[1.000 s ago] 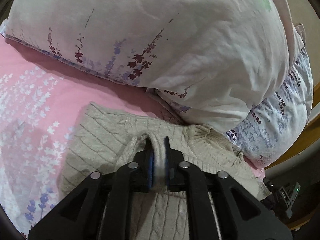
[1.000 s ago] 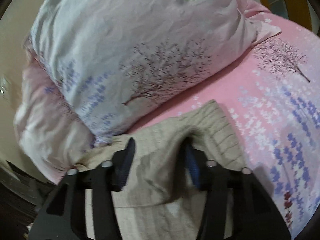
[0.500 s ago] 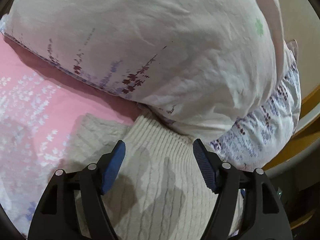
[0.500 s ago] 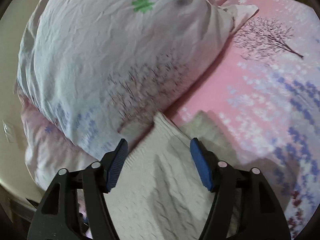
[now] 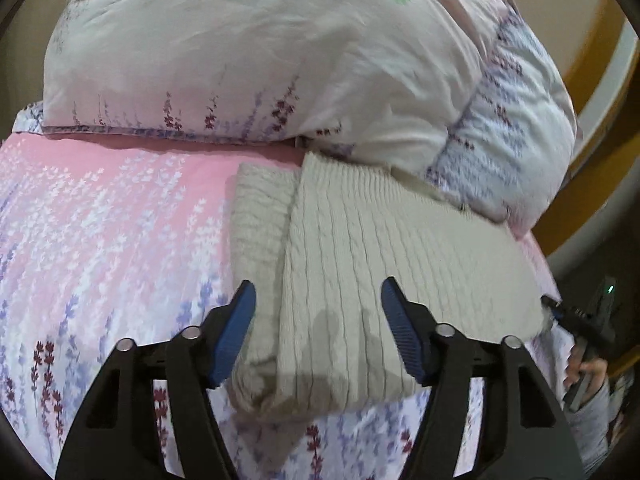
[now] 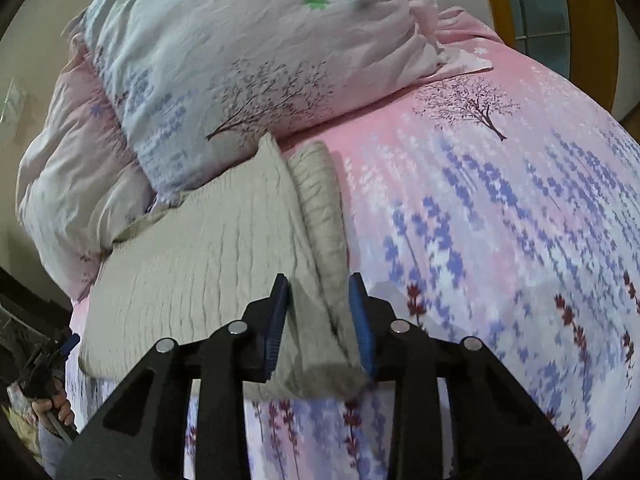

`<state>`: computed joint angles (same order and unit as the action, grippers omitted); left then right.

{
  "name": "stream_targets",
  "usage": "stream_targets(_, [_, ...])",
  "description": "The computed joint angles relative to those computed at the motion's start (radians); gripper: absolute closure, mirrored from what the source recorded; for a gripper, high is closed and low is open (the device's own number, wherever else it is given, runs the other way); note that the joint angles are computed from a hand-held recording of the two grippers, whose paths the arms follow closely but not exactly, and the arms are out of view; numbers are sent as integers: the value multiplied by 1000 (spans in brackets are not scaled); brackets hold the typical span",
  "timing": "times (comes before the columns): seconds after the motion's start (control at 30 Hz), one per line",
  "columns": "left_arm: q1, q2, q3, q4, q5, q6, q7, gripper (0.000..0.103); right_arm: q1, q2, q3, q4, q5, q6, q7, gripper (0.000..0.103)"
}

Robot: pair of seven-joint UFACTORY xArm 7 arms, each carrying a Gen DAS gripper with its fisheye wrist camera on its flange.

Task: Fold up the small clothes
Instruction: 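Release the folded sweater and regrasp its edge with both grippers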

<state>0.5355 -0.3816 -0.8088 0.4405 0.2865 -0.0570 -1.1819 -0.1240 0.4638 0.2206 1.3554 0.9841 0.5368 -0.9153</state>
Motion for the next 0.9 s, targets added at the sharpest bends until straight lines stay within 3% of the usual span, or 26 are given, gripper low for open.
stream_targets(0.13, [6,25,-22,10,17,13,-6,56,-5,-34,9,-50,33,-32,-57,78])
stream_targets(0.27, [62,7,-92,15,52,37,-51,58,-1,-58,10,-72,69,-37,-113,77])
stream_targets(0.43, [72,12,-107,24,100,60,-94,59,38,-56,-7,-77,18,-55,-113,75])
stream_targets(0.5, [79,15,-117,39,127,91,-109,64,38,-55,-1,-81,24,-72,-131,92])
stream_targets(0.57, [76,16,-116,49,148,122,-133,71,26,-55,6,-79,38,-51,-146,94])
stream_targets(0.7, [41,16,-55,12,162,59,-192,85,11,-65,9,-87,99,-36,-178,94])
stream_targets(0.83, [16,9,-34,3,157,65,-193,80,24,-73,-6,-96,115,-29,-190,94])
stream_targets(0.9, [40,14,-61,16,170,78,-205,75,30,-71,-13,-93,103,-16,-183,88])
